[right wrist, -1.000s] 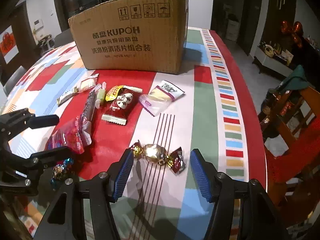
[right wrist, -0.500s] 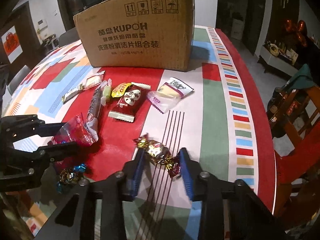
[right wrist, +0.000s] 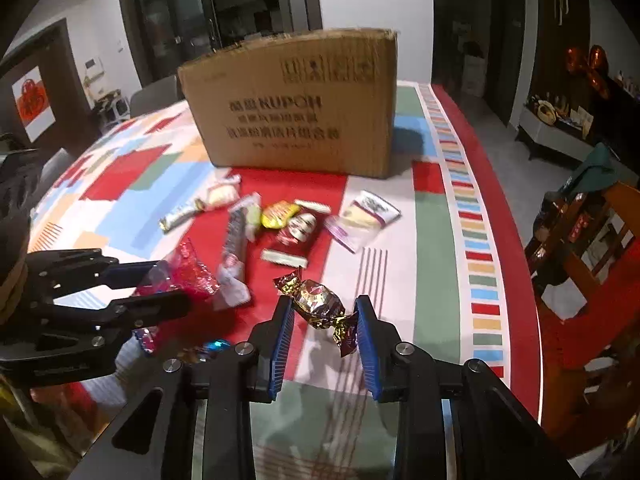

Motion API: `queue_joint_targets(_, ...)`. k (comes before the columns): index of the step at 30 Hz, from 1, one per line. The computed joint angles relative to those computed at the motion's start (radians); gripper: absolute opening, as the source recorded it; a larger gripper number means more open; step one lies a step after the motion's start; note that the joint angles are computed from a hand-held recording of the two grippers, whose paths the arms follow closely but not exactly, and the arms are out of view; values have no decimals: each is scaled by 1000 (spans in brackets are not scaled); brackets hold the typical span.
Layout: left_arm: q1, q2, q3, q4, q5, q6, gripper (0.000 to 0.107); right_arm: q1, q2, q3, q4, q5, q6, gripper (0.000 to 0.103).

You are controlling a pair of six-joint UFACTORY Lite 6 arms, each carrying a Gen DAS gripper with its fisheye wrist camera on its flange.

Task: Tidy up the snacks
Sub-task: 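Carry both items over the box and open both tools to release them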

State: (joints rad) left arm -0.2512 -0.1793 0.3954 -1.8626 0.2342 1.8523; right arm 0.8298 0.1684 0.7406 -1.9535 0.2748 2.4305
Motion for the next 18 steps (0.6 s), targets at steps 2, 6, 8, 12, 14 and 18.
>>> queue_joint_targets(2, 5, -46, -6, 92, -1, -100, 37, 14, -25, -1, 36, 4, -27, 32)
queue_joint_targets(6, 20, -129, -9, 260, 5, -275, 37, 42, -70, -1, 110, 18, -92, 32)
queue_joint_targets(8, 25, -172, -10, 341, 9, -357, 37, 55, -91, 4, 147, 26, -124, 32)
queue_joint_targets(12, 36, -246, -5, 479, 12, -498, 37, 74, -127, 19, 215, 43, -190, 32)
queue_joint_targets(14, 42, -288, 1, 571, 11, -588, 37, 82, -142, 31, 243, 56, -219, 32)
queue_joint_targets(18, 58, -351, 30, 713, 7, -717, 37, 88, -152, 66, 266, 76, -258, 32)
